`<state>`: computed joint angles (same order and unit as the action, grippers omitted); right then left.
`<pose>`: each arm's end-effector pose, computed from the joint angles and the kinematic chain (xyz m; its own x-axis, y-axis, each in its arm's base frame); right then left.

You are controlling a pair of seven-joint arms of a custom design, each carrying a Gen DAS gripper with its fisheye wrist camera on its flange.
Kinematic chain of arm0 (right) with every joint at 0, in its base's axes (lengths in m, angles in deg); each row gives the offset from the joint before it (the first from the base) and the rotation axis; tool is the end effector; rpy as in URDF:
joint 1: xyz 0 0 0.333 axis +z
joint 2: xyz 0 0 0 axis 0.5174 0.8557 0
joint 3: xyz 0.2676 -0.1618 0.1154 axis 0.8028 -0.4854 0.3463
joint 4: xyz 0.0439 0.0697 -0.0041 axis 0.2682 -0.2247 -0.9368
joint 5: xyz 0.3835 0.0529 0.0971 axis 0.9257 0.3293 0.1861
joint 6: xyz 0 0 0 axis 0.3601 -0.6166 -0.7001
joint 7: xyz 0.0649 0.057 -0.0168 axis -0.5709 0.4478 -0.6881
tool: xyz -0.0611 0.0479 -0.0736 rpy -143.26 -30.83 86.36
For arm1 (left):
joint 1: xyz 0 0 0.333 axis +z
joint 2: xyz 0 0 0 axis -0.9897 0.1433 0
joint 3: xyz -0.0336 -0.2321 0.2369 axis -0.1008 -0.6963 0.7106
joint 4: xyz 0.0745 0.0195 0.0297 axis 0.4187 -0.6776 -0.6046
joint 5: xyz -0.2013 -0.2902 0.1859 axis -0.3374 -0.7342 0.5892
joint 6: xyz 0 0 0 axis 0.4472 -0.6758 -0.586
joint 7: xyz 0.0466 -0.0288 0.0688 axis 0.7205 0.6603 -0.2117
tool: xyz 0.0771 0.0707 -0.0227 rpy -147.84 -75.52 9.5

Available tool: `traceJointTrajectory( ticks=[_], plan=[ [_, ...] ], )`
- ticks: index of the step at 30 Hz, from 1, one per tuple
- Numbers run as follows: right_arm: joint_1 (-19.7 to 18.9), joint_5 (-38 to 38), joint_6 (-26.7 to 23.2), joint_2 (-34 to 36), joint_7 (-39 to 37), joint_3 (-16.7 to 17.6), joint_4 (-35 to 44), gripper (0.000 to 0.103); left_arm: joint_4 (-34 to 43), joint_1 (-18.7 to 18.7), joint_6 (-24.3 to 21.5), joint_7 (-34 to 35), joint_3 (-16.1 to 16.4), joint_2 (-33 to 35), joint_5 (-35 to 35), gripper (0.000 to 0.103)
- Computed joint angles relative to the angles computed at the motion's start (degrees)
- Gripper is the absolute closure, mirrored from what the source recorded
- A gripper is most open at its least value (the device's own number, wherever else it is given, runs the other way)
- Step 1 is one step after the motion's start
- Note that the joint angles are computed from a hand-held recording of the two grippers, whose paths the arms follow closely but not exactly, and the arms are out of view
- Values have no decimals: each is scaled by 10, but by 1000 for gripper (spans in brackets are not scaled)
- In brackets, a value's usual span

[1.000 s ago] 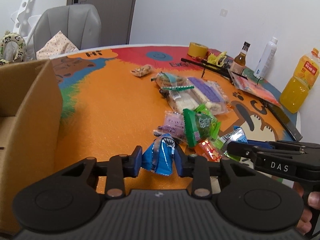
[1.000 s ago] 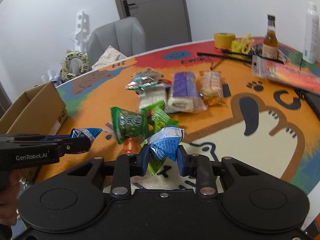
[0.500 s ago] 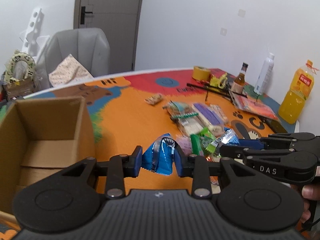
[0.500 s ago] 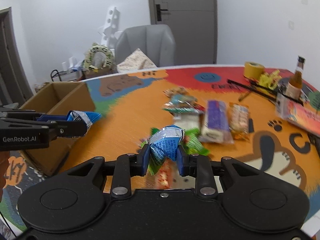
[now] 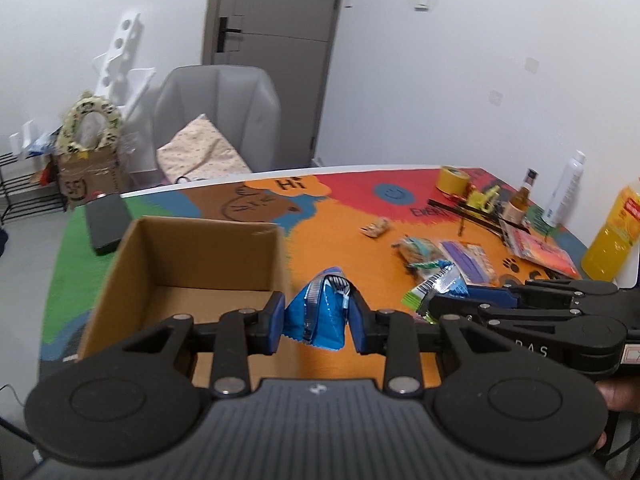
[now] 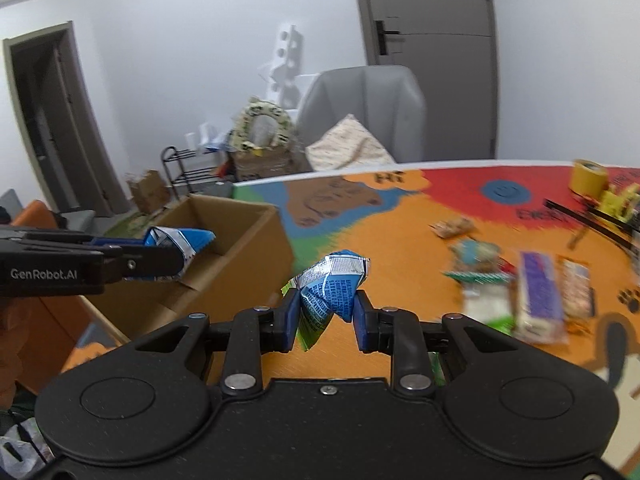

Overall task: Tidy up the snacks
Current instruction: 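Carry both blue packets to the cardboard box and open both grippers to drop them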

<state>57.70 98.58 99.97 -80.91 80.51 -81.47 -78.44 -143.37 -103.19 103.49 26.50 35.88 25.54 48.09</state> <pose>0.4666 0.2448 0.5265 0.7298 -0.6598 -0.1790 -0.4728 -0.2980 -0.8292 0.3475 -0.3580 0.5617 0.2317 -0.9620 0.1442 -0.5570 -0.2527 -0.7912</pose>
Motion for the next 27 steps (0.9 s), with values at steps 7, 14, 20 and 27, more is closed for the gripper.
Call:
traceJointTrajectory(
  ticks=[7, 14, 20, 27],
  plan=[
    [10, -5, -20, 24, 24, 11, 36, 77, -34, 3, -4, 27, 20, -43, -40, 71],
    [19, -15, -24, 49, 48, 25, 70, 77, -69, 21, 12, 43, 36, -77, -61, 71],
    [25, -22, -21, 85, 80, 38, 100, 77, -96, 40, 33, 62, 54, -92, -78, 71],
    [28, -90, -15, 132, 135, 52, 142, 77, -114, 69, 87, 84, 74, -82, -85, 70]
  ],
)
